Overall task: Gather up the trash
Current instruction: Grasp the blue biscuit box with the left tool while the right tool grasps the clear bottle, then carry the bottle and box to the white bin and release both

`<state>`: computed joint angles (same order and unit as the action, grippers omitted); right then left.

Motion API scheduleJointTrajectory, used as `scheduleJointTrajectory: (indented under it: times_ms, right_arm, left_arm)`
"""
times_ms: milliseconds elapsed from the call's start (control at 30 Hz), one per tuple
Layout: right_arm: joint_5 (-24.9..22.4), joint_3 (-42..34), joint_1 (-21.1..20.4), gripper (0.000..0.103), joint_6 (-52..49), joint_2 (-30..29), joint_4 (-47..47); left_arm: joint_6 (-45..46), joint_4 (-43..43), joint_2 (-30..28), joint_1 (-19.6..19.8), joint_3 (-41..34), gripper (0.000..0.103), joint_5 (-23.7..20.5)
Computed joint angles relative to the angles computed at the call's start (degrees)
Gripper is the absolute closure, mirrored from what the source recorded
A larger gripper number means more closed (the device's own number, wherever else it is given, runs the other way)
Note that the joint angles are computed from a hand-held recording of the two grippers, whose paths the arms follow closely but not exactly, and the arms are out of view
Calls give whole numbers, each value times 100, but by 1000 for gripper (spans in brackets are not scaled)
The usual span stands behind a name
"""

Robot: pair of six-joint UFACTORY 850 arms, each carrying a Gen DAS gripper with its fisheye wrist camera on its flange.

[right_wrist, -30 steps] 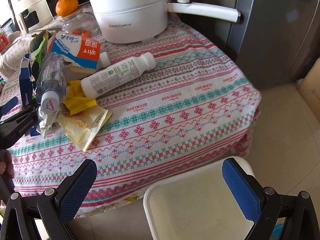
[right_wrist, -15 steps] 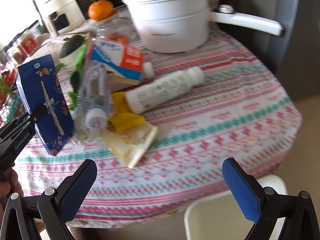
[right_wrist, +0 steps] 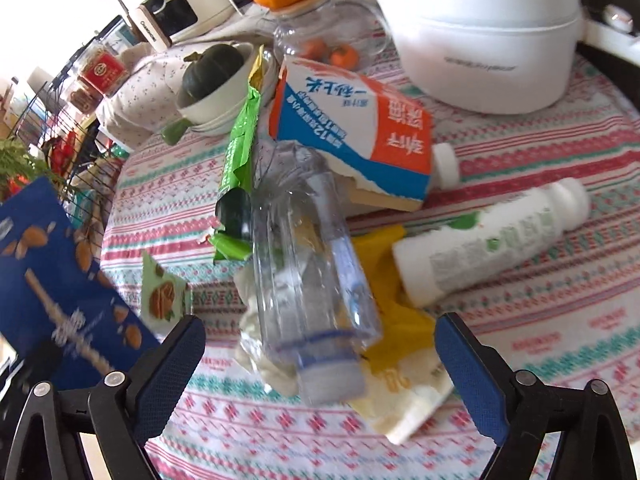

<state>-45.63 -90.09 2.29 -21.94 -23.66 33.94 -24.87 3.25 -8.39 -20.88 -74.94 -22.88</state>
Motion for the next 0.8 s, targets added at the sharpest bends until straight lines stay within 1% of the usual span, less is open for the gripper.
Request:
scheduleJointTrajectory:
  times_ms: [133,200,267,333,400,467,567,700,800]
  right_arm:
    - [-265,-295,64,19,217,-337,54]
    - [-348,-316,57,21,242,-426,215]
    - [-413,-341,46,33,238,-499,379]
    - [-389,-233,8,36,67,-466,687]
    - [-243,-42,-23,36,-122,-318,922]
    - [-248,108,-75,37,-316,-171,1127]
    - [-224,374,-156,37,-441,158,1172]
    - [-192,898,-404,37,-868,729,1510]
    - [-151,1297,-624,37,-1075,1171,1670]
  left_arm:
    - [146,-195,-1,72,16,78,-47]
    - [179,-233,4,78,20,78,-52]
    - [298,-344,21,91,39,78,-36]
    - [326,-367,34,88,51,78,-32]
    - [372,-416,46,85,67,78,-35]
    - [433,-469,58,75,78,78,-36]
    - [653,-675,84,55,100,78,-19]
    - [962,-835,136,-40,144,78,32]
    - [1050,-784,163,-160,186,78,39]
